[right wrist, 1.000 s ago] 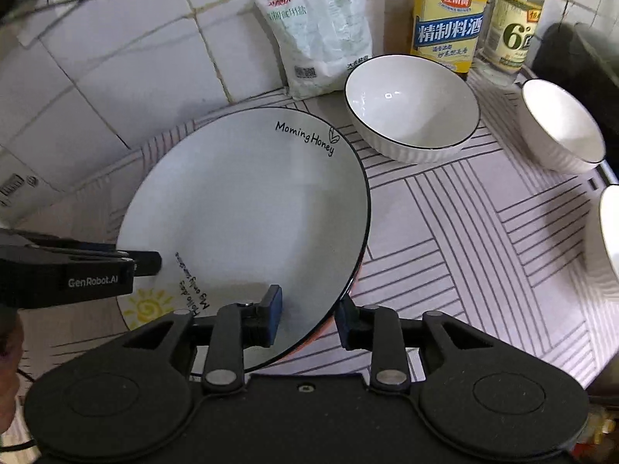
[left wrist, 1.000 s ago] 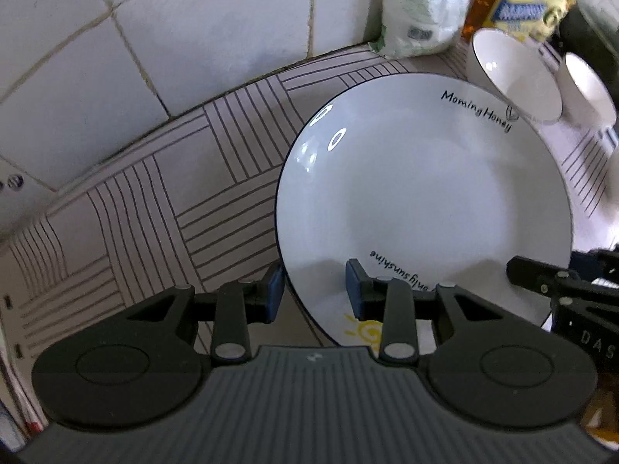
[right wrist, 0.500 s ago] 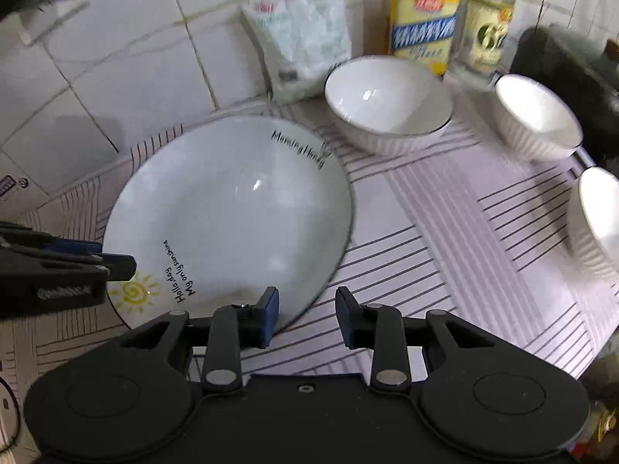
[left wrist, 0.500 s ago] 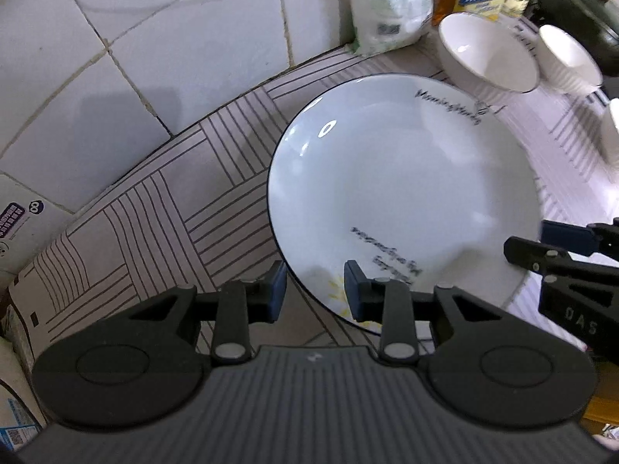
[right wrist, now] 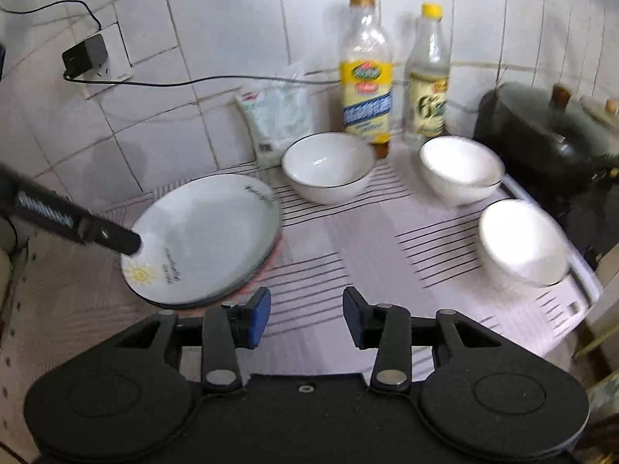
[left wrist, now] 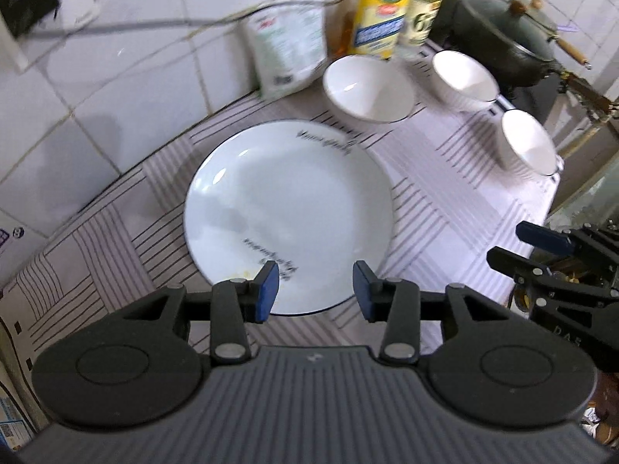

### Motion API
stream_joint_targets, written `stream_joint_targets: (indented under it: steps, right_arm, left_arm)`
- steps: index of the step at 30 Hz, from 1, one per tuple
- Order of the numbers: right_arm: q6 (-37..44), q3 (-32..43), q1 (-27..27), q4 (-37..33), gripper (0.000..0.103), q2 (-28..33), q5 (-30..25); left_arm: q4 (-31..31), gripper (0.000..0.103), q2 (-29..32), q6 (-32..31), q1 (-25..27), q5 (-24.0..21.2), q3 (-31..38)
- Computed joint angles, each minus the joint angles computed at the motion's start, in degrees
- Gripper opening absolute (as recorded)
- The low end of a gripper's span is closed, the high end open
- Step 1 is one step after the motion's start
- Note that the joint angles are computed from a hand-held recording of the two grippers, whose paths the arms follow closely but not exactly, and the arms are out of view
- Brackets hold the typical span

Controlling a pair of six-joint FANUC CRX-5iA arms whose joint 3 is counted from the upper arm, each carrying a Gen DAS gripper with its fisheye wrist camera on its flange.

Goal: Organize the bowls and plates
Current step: 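Move the left tool to a white bowl and grasp its rim, then lift the white bowl with the left tool and carry it over another bowl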

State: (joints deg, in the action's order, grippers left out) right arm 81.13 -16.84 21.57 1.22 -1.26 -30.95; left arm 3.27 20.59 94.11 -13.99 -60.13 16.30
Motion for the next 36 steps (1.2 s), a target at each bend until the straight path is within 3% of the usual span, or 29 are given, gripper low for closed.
stream_joint_targets:
  steps: [3, 5, 13, 16, 23, 30, 36]
  right_arm:
    - [7.8, 0.1, -3.6, -3.4, 0.053, -0.8, 0.7]
    - [14.9, 1.6, -7.0, -8.0, 0.064, -0.5, 0.4]
    - [38.9, 7.4, -19.0, -21.0, 0.076, 5.2, -0.2]
    - [48.2, 11.0, -23.4, -26.8, 0.09, 8.4, -2.5]
    - [64.7, 18.0, -30.0, -36.1, 0.095, 16.1, -8.2]
    - [75.7, 24.1, -33.2, -42.8, 0.095, 23.4, -12.9]
    - [84.2, 25.7, -35.0, -50.1, 0.095, 26.5, -13.3]
  left_arm:
    - [0.0, 0.044, 0.8, 1.2, -1.4, 0.1, 1.9]
    - [-0.2, 0.046, 1.4, 2.6, -2.6, 0.5, 3.2]
    - [1.0, 0.052, 8.8, 13.5, -7.3, 3.5, 11.0]
    - [1.0, 0.057, 12.9, 17.7, -9.1, 3.9, 15.8]
    - [-1.5, 0.069, 22.1, 25.3, -12.8, 3.6, 27.4]
    - [-1.7, 0.076, 33.6, 30.8, -14.7, -1.0, 42.2]
    - [-0.9, 0.075, 46.8, 35.1, -15.2, -9.1, 61.9]
